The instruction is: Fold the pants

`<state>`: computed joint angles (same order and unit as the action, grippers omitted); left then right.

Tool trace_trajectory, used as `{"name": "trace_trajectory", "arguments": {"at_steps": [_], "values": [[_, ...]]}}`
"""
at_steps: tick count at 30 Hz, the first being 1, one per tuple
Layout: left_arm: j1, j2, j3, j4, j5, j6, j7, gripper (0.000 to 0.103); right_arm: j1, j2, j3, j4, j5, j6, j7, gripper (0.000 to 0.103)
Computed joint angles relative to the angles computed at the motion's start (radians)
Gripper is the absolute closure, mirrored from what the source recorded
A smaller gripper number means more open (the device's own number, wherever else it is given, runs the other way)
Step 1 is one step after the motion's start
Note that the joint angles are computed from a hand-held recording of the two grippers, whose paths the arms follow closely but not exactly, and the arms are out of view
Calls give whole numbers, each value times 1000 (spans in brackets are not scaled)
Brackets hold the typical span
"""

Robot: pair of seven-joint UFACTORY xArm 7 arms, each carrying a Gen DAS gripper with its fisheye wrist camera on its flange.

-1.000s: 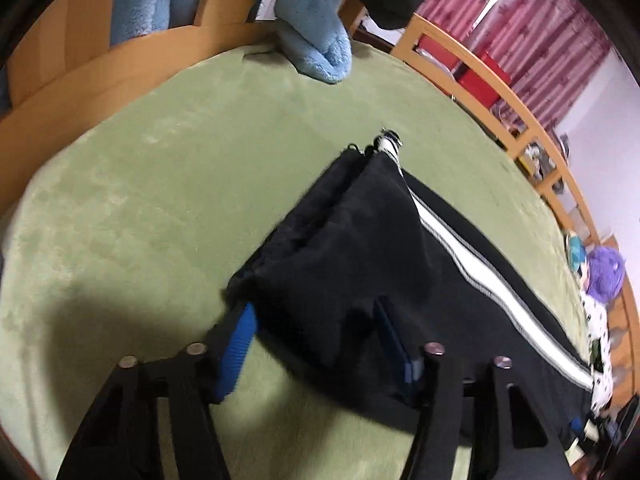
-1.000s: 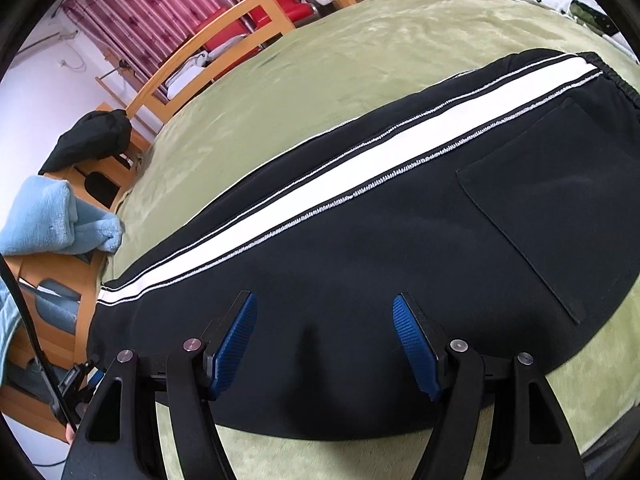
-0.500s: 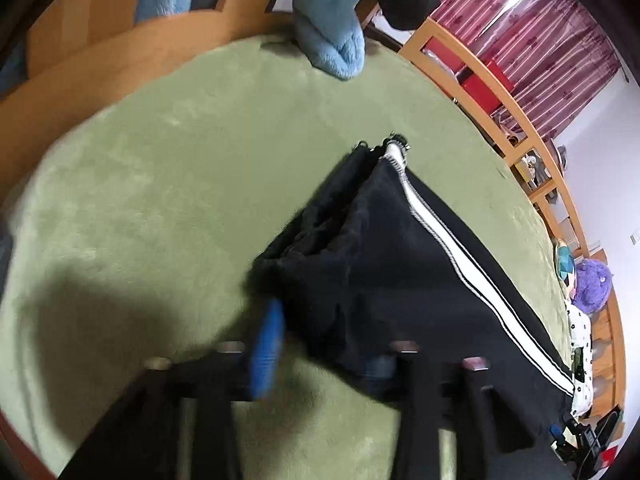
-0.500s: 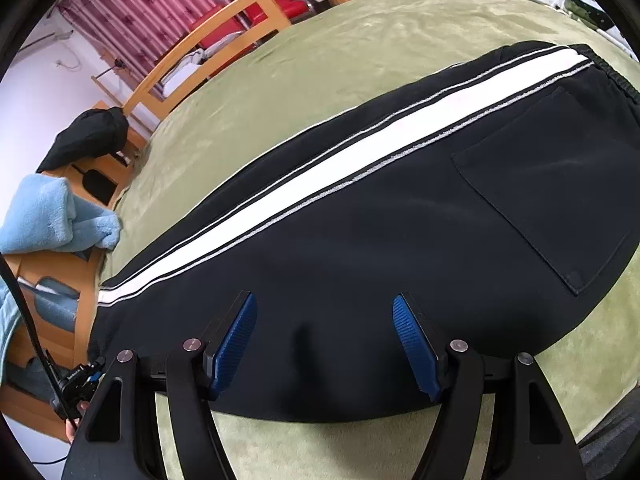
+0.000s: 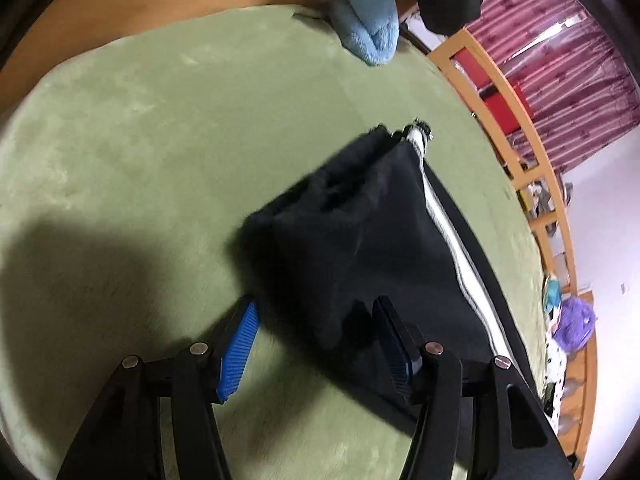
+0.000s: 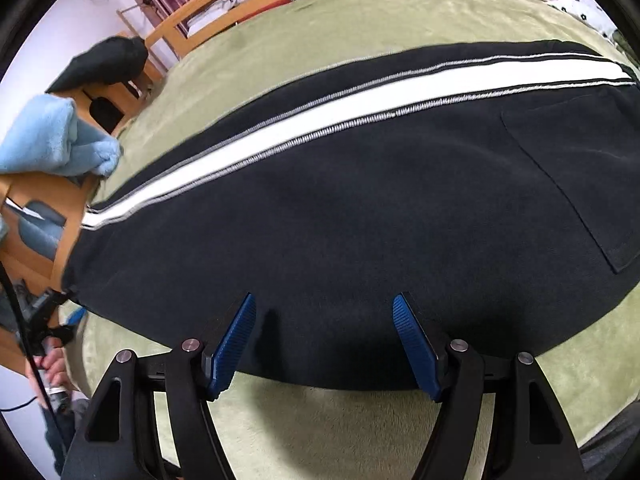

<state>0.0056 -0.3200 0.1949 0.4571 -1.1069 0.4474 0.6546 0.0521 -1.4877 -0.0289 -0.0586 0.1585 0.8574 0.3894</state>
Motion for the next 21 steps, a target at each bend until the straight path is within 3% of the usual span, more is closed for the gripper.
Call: {"name": "trace_trajectory", "arguments": {"at_steps": [4,6,7,9,12,15,16,21], "values": [[-25,63,-13,47,-95,-44,57,49,-28,-55,2,11,-11,53,4,32],[-19,93,-21,74,-128,-45,77,60,-40,-79,12,17,-20,78,16,32],[-9,96,-21,80,-131,-31,89,74,-52,-95,6,18,-27,96,14,32],[13,76,-6,78,-168,24,132,88,-69,-113,12,22,-35,114,26,32],[32,-35,-35,31,-193,-20,132,92,-88,-130,8,31,-52,131,24,32],[27,-161,-175,-24,-19,-198,-9,92,-103,-150,-15,40,-64,139,-4,32],[37,-186,-214,-33,38,-221,-62,92,-110,-147,-25,42,-66,135,-16,32],[185,-393,-527,-35,395,-201,-359,92,-177,-194,-93,56,-63,159,-91,32]]}}
